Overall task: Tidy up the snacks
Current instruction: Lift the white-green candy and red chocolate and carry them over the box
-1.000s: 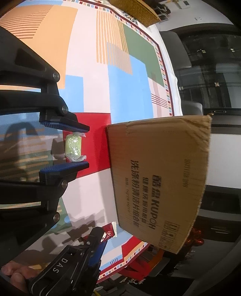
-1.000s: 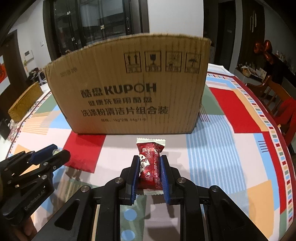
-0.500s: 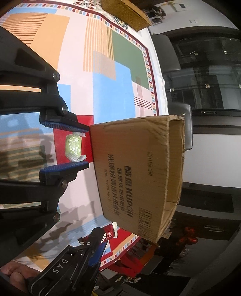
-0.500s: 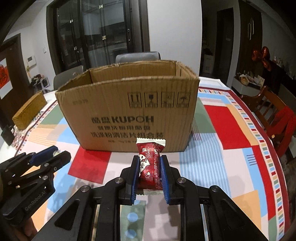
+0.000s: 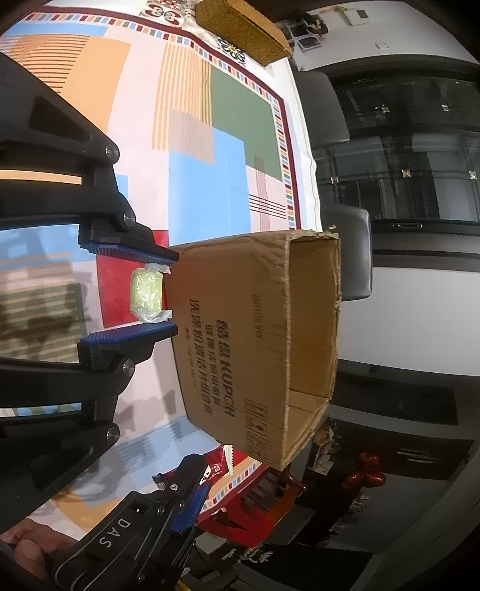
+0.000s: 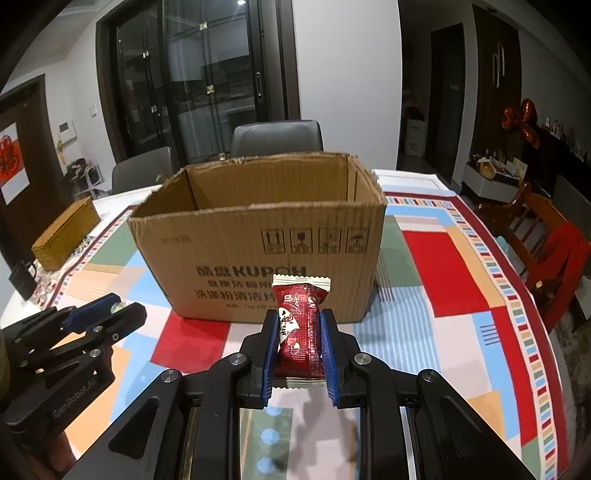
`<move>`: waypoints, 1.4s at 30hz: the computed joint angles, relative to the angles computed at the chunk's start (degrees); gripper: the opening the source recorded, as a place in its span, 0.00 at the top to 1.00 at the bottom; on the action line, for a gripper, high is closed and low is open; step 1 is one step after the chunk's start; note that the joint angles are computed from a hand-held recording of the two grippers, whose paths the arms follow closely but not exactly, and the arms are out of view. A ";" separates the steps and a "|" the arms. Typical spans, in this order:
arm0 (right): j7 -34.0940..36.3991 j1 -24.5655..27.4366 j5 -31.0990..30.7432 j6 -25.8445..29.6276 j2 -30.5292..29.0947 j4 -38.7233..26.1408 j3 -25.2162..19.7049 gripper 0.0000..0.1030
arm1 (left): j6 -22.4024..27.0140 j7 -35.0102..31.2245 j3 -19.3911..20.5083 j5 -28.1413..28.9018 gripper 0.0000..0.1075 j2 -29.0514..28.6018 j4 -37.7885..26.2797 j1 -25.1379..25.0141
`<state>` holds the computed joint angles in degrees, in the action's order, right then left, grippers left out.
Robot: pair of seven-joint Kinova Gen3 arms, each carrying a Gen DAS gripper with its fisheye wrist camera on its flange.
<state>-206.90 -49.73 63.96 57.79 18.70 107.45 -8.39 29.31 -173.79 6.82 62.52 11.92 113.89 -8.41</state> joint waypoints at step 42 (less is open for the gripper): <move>9.23 3.63 5.46 5.42 -4.01 -5.95 -0.86 0.77 | 1.78 8.42 1.14 -2.81 0.71 0.71 -11.61 2.23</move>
<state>-197.67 -46.10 69.42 63.21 14.69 101.50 -9.26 31.09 -165.37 7.96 59.71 12.64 102.28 -6.17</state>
